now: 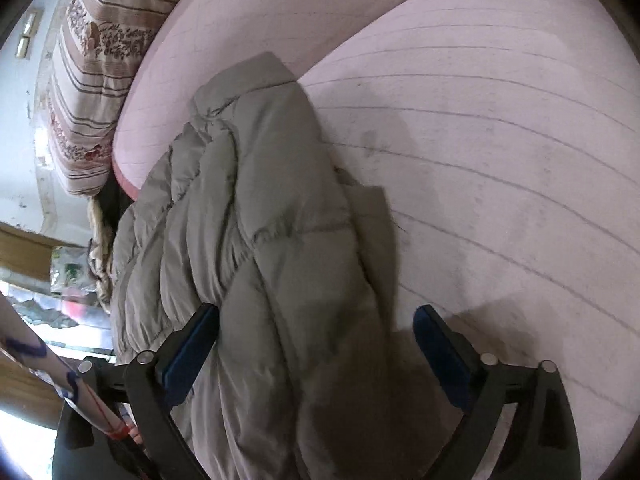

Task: Fold large clothes
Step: 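Grasp the folded coat bundle with both tools and lift it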

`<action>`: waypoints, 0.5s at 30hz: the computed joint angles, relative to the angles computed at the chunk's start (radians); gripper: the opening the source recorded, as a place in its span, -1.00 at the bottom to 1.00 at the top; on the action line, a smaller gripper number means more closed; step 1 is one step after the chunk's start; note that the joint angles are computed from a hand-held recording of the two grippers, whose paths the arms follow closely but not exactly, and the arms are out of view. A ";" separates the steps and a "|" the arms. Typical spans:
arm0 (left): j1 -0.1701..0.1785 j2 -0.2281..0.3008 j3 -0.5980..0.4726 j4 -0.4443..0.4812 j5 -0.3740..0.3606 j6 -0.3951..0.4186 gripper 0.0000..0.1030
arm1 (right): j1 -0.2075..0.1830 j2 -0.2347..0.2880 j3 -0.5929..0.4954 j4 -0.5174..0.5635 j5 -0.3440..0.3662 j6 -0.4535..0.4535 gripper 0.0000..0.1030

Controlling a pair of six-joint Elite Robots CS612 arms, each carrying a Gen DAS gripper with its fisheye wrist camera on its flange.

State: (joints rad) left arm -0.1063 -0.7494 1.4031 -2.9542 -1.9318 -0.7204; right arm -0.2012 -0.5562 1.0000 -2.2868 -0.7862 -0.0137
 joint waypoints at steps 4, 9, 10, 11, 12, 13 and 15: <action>0.005 0.021 -0.034 0.010 -0.035 0.024 0.90 | 0.010 0.024 -0.051 0.073 0.022 -0.084 1.00; 0.003 0.035 -0.063 0.032 -0.041 0.048 0.99 | 0.022 0.039 -0.085 0.112 0.007 -0.134 1.00; 0.001 0.037 -0.067 0.038 -0.034 0.050 1.00 | 0.024 0.040 -0.086 0.112 0.006 -0.136 1.00; -0.001 0.036 -0.068 0.042 -0.024 0.052 1.00 | 0.025 0.041 -0.088 0.110 0.005 -0.133 1.00; -0.004 0.035 -0.067 0.042 -0.014 0.052 1.00 | 0.025 0.041 -0.086 0.102 0.006 -0.130 1.00; -0.007 0.035 -0.067 0.043 -0.002 0.053 1.00 | 0.025 0.039 -0.079 0.092 0.008 -0.129 1.00; -0.009 0.034 -0.069 0.048 0.011 0.051 1.00 | 0.024 0.039 -0.072 0.069 0.014 -0.121 1.00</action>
State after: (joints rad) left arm -0.1155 -0.7149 1.3341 -2.9059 -1.9209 -0.6691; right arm -0.1769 -0.5174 0.9285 -2.2175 -0.7721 -0.1343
